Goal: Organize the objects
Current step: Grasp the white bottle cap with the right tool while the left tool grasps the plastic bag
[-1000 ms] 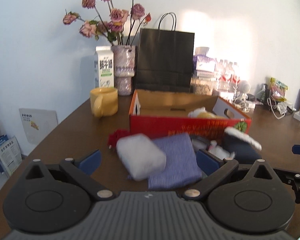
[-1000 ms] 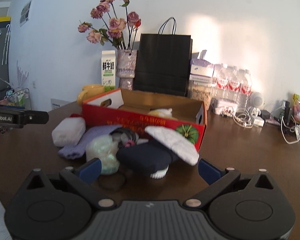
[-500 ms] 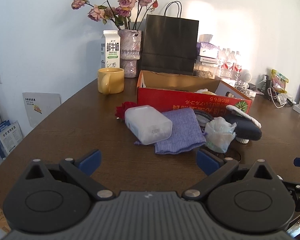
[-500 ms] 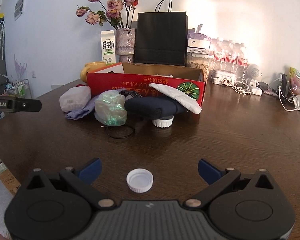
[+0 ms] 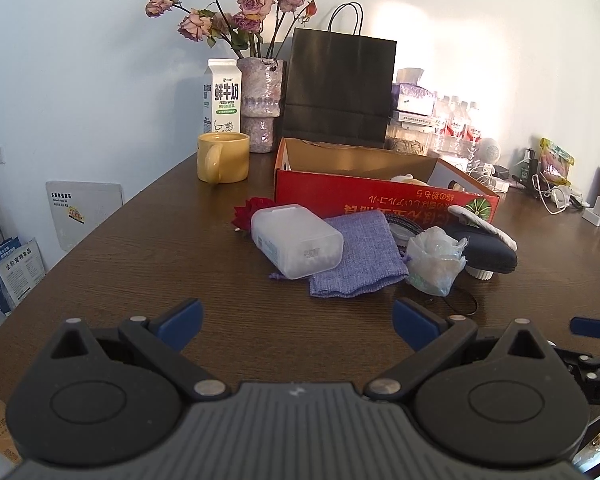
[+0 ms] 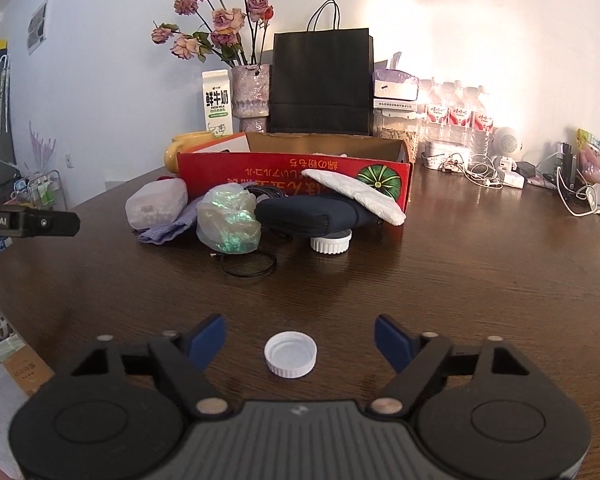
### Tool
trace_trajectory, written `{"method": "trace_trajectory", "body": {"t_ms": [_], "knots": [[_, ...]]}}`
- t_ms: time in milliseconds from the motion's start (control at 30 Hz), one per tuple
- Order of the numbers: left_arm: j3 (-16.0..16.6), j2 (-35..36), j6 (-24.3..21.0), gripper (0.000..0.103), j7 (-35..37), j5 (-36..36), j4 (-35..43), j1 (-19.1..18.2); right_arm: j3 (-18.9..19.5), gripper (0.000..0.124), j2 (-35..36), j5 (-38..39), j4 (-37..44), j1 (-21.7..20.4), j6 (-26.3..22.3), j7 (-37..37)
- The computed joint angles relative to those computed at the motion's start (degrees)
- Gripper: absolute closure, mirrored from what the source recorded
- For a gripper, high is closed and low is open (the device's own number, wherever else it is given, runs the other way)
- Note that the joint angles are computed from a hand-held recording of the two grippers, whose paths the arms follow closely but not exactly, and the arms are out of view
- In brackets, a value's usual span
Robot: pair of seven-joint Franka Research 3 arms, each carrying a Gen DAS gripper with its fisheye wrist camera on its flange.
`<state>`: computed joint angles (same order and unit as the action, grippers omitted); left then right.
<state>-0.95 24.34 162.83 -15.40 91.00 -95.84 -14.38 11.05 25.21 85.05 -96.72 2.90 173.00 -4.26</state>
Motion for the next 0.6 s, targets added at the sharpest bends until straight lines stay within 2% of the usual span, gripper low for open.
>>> {"method": "trace_trajectory", "body": {"t_ms": [67,233,333,467,600], "knots": [[-0.05,0.14,0.18,0.000,0.24,-0.15,0.11,0.02,-0.81,0.075,0.44,-3.69,-0.33,0.77,0.07,3.23],[0.01,0.52,0.43,0.000,0.92,-0.80,0.42,-0.13,0.85,0.096,0.25,-2.70,-0.75,-0.77,-1.04,-0.23],[0.18,0.74,0.75,0.000,1.03,-0.88,0.62,-0.24,0.93,0.096,0.13,-2.32,-0.78,-1.04,-1.94,-1.21],[0.27,1.44,1.14,0.000,2.17,-1.89,1.20,-0.39,1.24,0.097,0.29,2.41,-0.08,-1.27,-2.12,-5.73],[0.63,2.68,1.89,0.000,4.03,-3.50,2.57,-0.72,-0.05,0.097,0.58,5.31,1.17,-0.25,-2.47,-8.07]]}}
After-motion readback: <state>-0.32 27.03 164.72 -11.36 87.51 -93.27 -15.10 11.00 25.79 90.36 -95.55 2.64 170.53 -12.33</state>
